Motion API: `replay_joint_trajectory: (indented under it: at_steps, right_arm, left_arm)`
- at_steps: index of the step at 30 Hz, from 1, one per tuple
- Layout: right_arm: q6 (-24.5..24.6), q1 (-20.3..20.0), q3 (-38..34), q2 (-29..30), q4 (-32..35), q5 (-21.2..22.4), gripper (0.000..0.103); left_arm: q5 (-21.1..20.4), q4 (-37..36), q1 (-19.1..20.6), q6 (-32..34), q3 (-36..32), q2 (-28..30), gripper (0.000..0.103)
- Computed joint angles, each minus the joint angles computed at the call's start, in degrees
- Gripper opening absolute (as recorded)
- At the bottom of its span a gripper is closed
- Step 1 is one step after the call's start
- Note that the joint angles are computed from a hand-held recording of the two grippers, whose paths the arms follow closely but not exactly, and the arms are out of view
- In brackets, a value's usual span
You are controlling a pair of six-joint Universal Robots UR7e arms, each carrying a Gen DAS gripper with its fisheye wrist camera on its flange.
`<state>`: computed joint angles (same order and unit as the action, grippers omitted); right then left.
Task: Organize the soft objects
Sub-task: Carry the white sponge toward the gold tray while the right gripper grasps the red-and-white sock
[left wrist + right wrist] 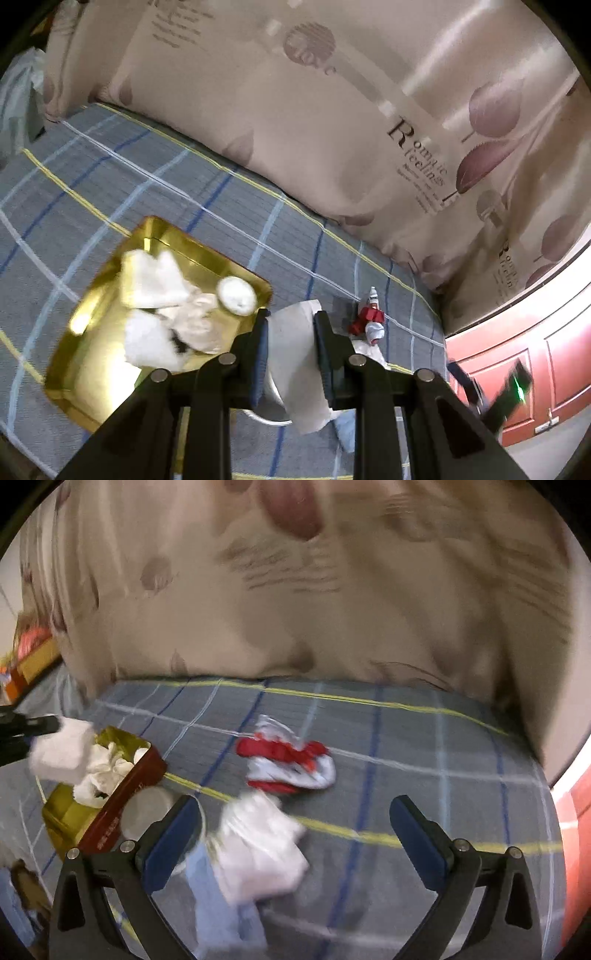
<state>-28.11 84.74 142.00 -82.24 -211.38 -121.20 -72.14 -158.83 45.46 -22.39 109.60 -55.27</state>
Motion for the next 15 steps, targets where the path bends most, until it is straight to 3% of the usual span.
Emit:
replay_joint_trajectory:
  at_steps: [3,8,15]
  right_arm:
    - [2.55,0.17,-6.72,5.30,7.81,-3.24,0.103]
    - [3.65,0.10,-12.92,11.41,11.21,-8.43,0.103]
    - [5.13,-0.74,-17.44,14.56,16.15,-13.32,0.099]
  left_arm:
    - [0.80,0.30,0.16,0.87,1.57,-2.59,0.024]
    - [2.06,1.14,0.64,1.07,3.11,-5.52,0.024]
    - [3.29,1.36,1.83,1.69,5.17,-8.42,0.024]
